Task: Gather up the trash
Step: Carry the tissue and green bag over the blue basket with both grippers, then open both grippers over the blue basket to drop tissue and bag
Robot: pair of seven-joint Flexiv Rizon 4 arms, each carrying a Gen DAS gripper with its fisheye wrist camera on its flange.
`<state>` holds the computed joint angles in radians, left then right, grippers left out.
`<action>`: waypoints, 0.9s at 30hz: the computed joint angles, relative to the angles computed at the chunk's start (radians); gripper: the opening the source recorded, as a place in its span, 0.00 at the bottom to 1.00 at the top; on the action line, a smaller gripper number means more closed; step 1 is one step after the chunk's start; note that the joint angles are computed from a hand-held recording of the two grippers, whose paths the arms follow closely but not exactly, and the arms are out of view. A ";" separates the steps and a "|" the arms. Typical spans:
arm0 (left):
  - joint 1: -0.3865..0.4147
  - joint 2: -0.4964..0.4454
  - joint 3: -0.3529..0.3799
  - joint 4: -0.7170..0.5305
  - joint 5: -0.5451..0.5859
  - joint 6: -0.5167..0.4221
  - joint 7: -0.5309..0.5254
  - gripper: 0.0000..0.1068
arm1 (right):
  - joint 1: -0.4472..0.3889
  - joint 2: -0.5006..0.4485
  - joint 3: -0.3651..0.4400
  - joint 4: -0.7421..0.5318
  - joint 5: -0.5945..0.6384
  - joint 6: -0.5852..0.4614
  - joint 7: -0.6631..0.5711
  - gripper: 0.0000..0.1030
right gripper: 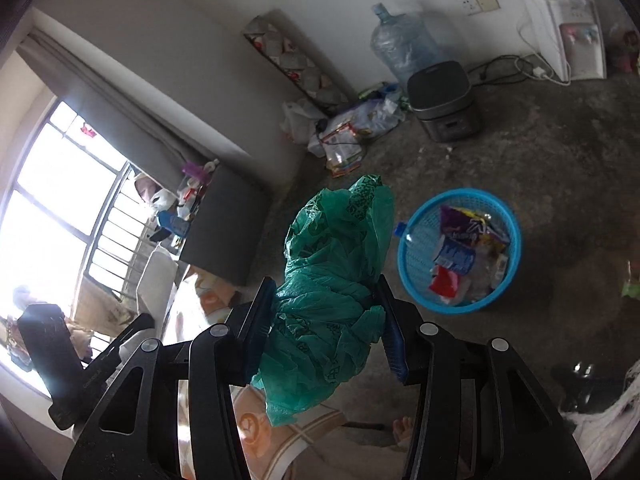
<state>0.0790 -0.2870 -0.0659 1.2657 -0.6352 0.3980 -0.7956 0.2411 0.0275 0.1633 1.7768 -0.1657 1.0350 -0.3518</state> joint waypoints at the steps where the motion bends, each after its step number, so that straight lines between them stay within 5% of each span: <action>1: -0.010 -0.026 -0.012 -0.031 0.012 -0.022 -0.013 0.05 | -0.006 0.000 -0.005 0.007 -0.007 -0.007 0.010 0.45; 12: -0.175 -0.360 -0.077 -0.405 0.215 -0.205 -0.176 0.05 | -0.051 -0.139 -0.063 -0.060 0.019 -0.116 -0.045 0.47; 13: -0.192 -0.395 -0.077 -0.443 0.230 -0.221 -0.195 0.13 | -0.057 -0.160 -0.068 -0.069 0.022 -0.125 -0.062 0.52; 14: -0.203 -0.444 -0.081 -0.501 0.235 -0.260 -0.223 0.30 | -0.065 -0.182 -0.073 -0.077 0.030 -0.140 -0.080 0.55; 16: -0.225 -0.516 -0.071 -0.591 0.257 -0.319 -0.282 0.45 | -0.077 -0.226 -0.079 -0.094 0.054 -0.191 -0.098 0.60; 27: -0.190 -0.418 -0.087 -0.426 0.228 -0.168 -0.247 0.52 | -0.068 -0.165 -0.065 0.019 0.039 -0.143 -0.001 0.60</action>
<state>-0.1108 -0.7051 -0.1532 0.8396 -0.4067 0.2301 -1.0422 0.1733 -0.1376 0.0986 1.7957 -0.1264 0.8921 -0.3528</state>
